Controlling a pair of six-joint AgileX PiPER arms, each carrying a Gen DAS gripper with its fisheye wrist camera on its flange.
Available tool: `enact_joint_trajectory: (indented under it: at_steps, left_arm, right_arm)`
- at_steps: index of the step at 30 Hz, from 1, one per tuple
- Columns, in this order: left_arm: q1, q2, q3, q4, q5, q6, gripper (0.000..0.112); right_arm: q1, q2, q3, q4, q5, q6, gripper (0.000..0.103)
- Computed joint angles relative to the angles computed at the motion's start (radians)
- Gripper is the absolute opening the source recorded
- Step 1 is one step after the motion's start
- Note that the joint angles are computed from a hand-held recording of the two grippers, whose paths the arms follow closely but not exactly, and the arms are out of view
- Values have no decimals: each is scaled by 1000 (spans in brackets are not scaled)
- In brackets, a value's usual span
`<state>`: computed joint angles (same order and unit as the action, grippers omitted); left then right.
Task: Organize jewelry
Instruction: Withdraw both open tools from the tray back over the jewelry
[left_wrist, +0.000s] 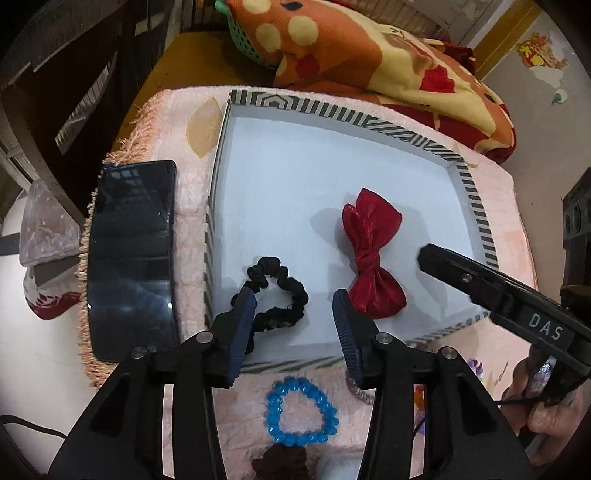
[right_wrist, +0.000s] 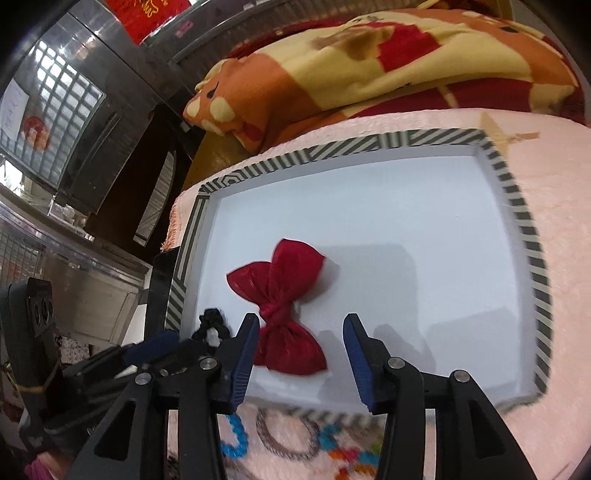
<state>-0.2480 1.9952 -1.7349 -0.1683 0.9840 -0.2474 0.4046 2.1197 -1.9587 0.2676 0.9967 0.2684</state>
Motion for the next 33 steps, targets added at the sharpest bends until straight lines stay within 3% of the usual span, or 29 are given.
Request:
enact_joint_trajectory:
  at_steps: [6,19,33]
  left_arm:
    - [4,-84,90,11,-19,-16,43]
    - [-130,-266,274,212,-55,-250,43]
    - [-346,-399,392,389,-33,-536,43]
  right_arm:
    - [-3,-147,178,-38,-58,-16,61]
    - [31,-400,496,-128,-150,-14,61]
    - [42,-674,784,-188,-148,-19,61]
